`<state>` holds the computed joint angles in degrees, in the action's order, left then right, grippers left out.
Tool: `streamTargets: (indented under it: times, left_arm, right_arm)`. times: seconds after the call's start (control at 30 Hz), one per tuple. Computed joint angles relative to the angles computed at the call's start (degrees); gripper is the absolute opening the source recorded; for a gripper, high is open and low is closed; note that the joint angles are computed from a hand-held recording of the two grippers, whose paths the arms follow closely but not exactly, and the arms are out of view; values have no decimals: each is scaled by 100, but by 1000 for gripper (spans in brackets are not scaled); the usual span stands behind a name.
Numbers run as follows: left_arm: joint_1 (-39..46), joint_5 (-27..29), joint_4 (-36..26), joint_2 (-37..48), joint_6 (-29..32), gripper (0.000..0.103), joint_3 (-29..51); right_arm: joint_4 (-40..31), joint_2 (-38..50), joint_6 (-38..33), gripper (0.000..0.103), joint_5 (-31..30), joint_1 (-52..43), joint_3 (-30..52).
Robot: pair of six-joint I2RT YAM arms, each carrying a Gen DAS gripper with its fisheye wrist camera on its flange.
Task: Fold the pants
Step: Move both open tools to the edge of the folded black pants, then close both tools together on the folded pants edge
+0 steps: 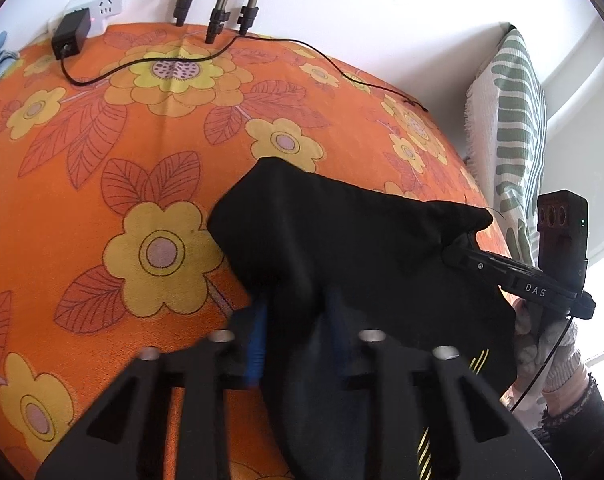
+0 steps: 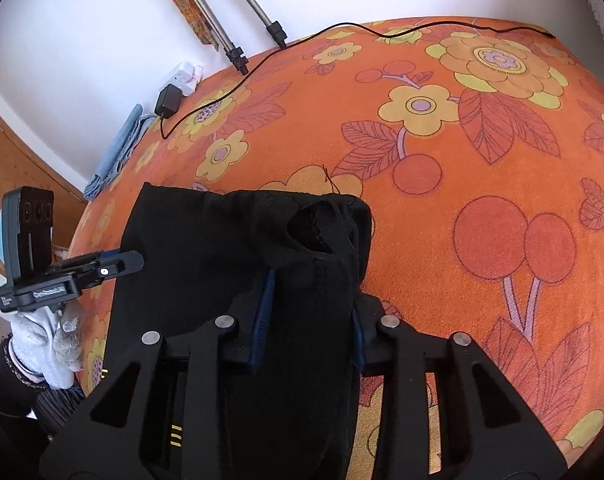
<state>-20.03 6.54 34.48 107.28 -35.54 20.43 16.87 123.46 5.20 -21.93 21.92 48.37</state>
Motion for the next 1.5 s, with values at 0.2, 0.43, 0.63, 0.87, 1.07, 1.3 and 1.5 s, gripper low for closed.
streamTargets:
  times: [0.2, 0.43, 0.63, 0.87, 1.07, 1.3, 1.5]
  left_arm:
    - [-41, -65, 98, 34, -65, 9, -21]
    - [-105, -181, 99, -22, -31, 7, -33]
    - [-222, -379, 23, -221, 47, 7, -72]
    - [-274, -515, -2, -484, 58, 6, -204]
    - [-286, -592, -28, -831, 87, 4, -373]
    - [-55, -250, -26, -462, 89, 4, -234]
    - [211, -107, -22, -56, 19, 27, -75]
  right_arm:
    - [46, -27, 81, 26, 80, 53, -42]
    - [112, -128, 84, 19, 247, 130, -128]
    - [217, -332, 93, 15, 352, 199, -306]
    - [322, -565, 111, 14, 506, 320, -502]
    - [403, -915, 170, 13, 607, 433, -738]
    - [420, -839, 227, 13, 712, 445, -719]
    - [367, -695, 250, 13, 712, 409, -609]
